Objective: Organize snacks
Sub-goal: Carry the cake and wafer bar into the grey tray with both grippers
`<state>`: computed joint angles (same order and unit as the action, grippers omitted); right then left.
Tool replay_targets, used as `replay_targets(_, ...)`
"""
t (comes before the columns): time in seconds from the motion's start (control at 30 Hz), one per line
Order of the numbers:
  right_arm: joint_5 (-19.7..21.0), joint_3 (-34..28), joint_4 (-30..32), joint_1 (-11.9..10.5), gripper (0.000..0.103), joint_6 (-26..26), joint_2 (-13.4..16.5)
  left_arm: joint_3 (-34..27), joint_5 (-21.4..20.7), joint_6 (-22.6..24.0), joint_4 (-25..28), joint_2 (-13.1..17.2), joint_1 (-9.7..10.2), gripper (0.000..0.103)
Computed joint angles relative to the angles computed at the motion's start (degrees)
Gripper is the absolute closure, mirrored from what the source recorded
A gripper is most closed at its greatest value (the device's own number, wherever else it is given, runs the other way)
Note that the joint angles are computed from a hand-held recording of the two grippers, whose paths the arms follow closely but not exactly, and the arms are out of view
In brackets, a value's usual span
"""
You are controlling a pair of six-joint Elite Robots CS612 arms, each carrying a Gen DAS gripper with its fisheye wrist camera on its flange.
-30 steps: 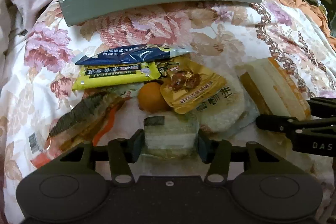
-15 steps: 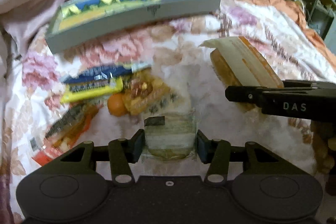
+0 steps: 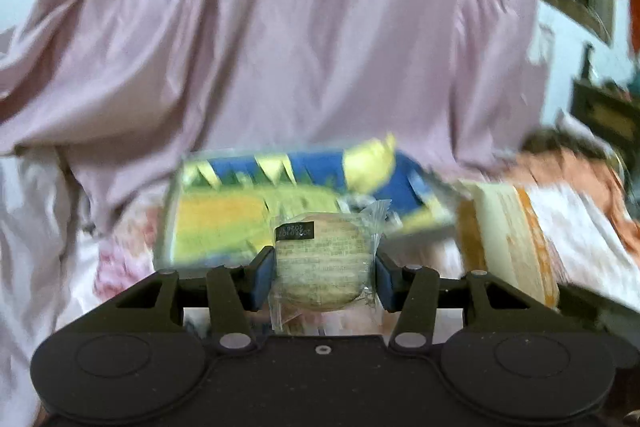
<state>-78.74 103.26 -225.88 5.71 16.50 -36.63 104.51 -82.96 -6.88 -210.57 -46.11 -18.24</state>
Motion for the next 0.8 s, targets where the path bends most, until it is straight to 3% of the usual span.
replay_targets(0.1, -2.0, -3.0, -0.6, 0.3, 0.049, 2.7, 1.2, -3.4, 2.9, -2.3, -2.0, 2.0, 0.04, 0.051)
replay_targets(0.3, -4.4, -11.0, -2.2, 0.4, 0.049, 6.6, 4.8, -10.0, 5.0, -7.9, 0.2, 5.3, 0.79, 0.051)
replay_targets(0.47, -3.8, -16.6, -0.3, 0.0, 0.049, 7.0, 7.5, -14.5, 4.1, -7.5, 3.3, 7.9, 1.34, 0.051)
replay_targets(0.8, -1.5, -22.0, 6.0, 0.0, 0.049, 4.6, 9.6, -20.3, 0.9, -6.8, 13.5, 10.7, 2.03, 0.05)
